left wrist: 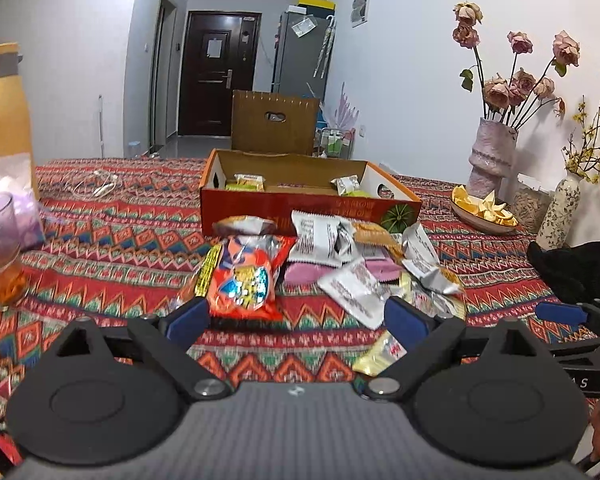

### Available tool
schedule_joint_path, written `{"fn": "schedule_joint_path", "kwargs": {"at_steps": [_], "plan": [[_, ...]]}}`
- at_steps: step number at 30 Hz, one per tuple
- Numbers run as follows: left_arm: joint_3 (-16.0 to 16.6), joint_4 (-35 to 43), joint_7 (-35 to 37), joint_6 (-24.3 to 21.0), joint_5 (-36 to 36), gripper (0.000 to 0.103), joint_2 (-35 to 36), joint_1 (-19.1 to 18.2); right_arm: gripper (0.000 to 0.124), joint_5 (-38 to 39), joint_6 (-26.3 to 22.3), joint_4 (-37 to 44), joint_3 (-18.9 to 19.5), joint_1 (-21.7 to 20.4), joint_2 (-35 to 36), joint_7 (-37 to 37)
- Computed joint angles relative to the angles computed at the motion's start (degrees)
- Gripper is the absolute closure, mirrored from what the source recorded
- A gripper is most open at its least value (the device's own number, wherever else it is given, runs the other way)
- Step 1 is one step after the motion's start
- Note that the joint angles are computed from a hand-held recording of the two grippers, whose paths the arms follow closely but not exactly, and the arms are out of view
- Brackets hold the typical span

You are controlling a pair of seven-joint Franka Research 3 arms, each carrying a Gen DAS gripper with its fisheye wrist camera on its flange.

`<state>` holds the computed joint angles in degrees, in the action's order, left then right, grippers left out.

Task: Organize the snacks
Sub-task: 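Withdraw both tools from the box back toward the snack pile, then grasp the red-orange chip bag with the left tool while the right tool grasps a white packet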

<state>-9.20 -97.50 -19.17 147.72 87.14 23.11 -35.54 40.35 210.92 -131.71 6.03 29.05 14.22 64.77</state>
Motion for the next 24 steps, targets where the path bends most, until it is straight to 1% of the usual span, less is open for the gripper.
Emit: {"fn": "schedule_joint_path", "kwargs": {"at_steps": [4, 10, 17, 24], "plan": [[-0.51, -2.05, -1.19, 1.25, 0.26, 0.007, -1.07, 0.06, 0.034, -1.63, 0.84, -2.86, 0.83, -0.66, -1.0, 2.31], [-1.07, -2.08, 0.45, 0.39, -1.45, 0.007, -0.48, -0.2, 0.034, -2.92, 0.6, -4.98, 1.16, -1.0, -1.26, 4.93], [-0.65, -1.65, 1.33, 0.55, -2.45, 0.007, 0.09, -0.45, 0.034, -4.72, 0.18, -4.89, 0.93, -1.1, -0.82, 6.37], [0.14, -0.34, 2.36, 1.39, -3.7, 0.007, 1.28, -0.15, 0.034, -5.23, -0.97, -2.86, 0.25, -1.37, 0.47, 6.95]]}}
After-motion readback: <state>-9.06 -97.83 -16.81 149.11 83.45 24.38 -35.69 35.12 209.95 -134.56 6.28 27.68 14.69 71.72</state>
